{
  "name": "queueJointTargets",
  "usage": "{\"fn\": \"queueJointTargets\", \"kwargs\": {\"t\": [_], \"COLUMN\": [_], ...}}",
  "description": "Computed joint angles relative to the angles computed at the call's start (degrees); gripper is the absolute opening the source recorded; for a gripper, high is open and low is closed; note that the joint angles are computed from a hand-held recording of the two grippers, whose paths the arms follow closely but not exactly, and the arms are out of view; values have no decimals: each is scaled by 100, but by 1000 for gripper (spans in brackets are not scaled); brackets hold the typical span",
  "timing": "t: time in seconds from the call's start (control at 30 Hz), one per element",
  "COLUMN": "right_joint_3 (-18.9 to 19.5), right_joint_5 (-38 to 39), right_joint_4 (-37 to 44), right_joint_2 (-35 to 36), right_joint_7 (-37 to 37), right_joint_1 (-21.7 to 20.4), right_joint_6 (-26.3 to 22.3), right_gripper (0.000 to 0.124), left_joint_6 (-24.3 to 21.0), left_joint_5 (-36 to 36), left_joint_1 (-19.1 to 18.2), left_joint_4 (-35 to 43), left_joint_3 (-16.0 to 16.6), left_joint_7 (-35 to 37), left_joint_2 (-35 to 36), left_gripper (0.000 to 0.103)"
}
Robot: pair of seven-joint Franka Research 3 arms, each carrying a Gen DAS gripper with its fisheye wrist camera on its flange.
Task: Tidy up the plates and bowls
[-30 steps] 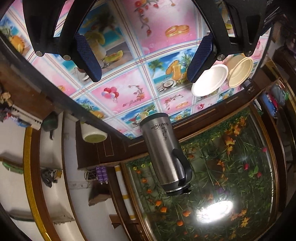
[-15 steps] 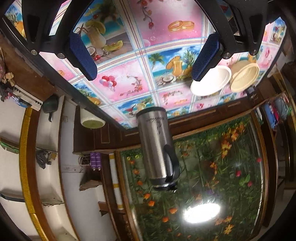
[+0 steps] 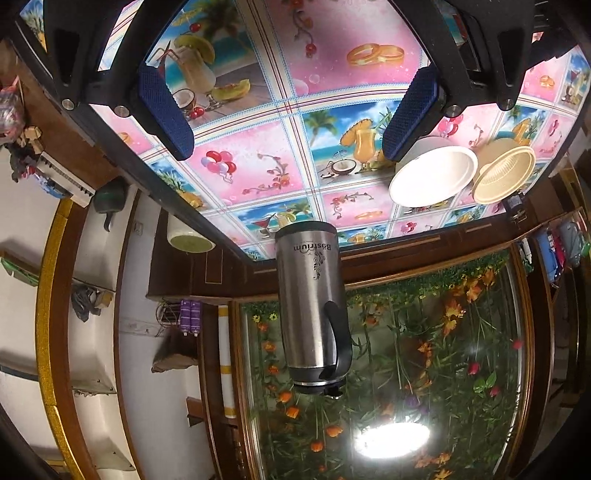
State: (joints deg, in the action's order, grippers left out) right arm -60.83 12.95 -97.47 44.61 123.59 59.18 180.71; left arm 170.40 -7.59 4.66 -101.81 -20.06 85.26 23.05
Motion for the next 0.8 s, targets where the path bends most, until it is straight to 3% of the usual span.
{"fn": "queueJointTargets", "kwargs": {"t": [0.8], "right_joint_3": [-137], "right_joint_5": [-405], "right_joint_4": [105], "right_joint_2": [119], "right_joint_7": [269], "right_joint_1": [37], "right_joint_6": [-224], "right_gripper": [103], "left_joint_6": [-215], "left_joint_5": [-152], "left_joint_1": [-9], "left_joint_4": [58], "left_joint_3": [-20], "left_joint_7": [181], "left_joint_2": [42], "left_gripper": [103]}}
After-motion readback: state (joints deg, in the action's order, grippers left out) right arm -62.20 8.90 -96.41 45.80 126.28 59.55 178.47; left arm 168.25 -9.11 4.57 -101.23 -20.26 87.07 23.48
